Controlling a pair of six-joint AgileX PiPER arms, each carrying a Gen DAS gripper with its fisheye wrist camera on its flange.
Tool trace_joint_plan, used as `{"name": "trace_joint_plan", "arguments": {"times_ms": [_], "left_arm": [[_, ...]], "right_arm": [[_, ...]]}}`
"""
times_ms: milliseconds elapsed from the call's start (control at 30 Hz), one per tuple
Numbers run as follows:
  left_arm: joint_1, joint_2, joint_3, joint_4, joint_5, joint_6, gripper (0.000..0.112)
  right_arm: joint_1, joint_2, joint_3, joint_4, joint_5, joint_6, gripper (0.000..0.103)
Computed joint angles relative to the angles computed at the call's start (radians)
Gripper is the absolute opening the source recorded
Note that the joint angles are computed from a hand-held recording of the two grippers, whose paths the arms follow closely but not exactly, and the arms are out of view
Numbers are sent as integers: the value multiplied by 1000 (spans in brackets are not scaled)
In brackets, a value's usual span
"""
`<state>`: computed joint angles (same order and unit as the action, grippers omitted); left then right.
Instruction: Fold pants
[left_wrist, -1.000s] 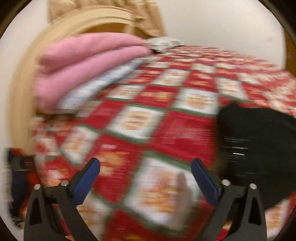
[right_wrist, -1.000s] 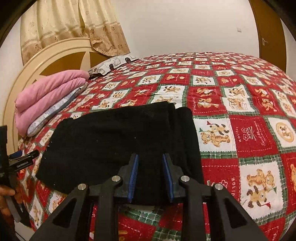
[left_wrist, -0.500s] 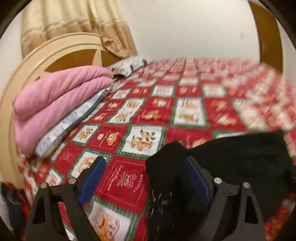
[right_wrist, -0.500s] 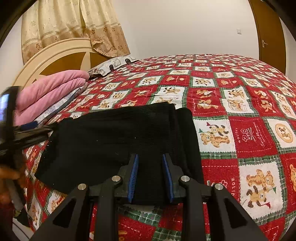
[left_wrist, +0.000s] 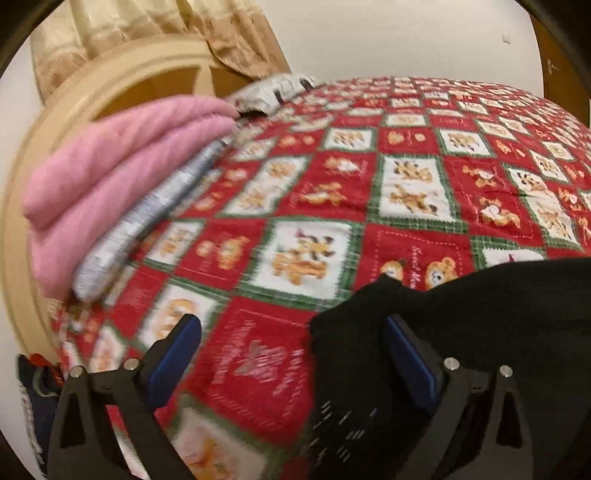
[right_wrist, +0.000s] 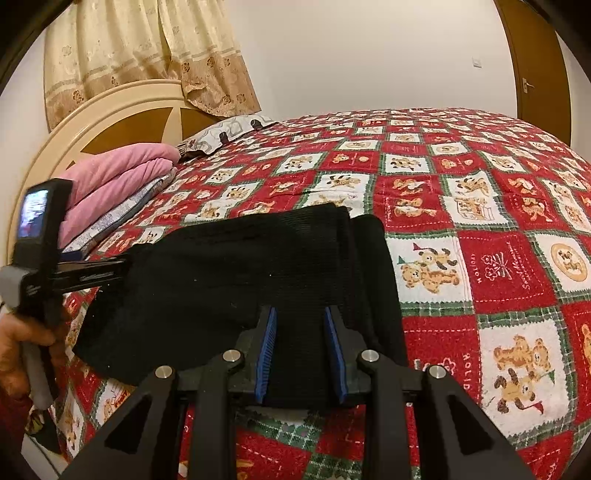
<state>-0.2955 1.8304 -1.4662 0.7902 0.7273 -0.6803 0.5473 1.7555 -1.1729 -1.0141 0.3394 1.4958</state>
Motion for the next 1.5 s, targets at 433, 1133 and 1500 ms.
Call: {"name": "trace_joint_plan", "arguments": {"times_ms": [433, 1133, 1500], "left_arm": [[-96, -323, 370, 21, -79, -150, 100], [-251, -485, 559, -156, -49, -119, 100], [-378, -688, 685, -103, 39, -267, 100]], "right_arm": [[87, -92, 2, 176, 158, -12, 64], [274, -259, 157, 309, 286, 88, 65], [539, -352, 194, 79, 573, 346, 65]]}}
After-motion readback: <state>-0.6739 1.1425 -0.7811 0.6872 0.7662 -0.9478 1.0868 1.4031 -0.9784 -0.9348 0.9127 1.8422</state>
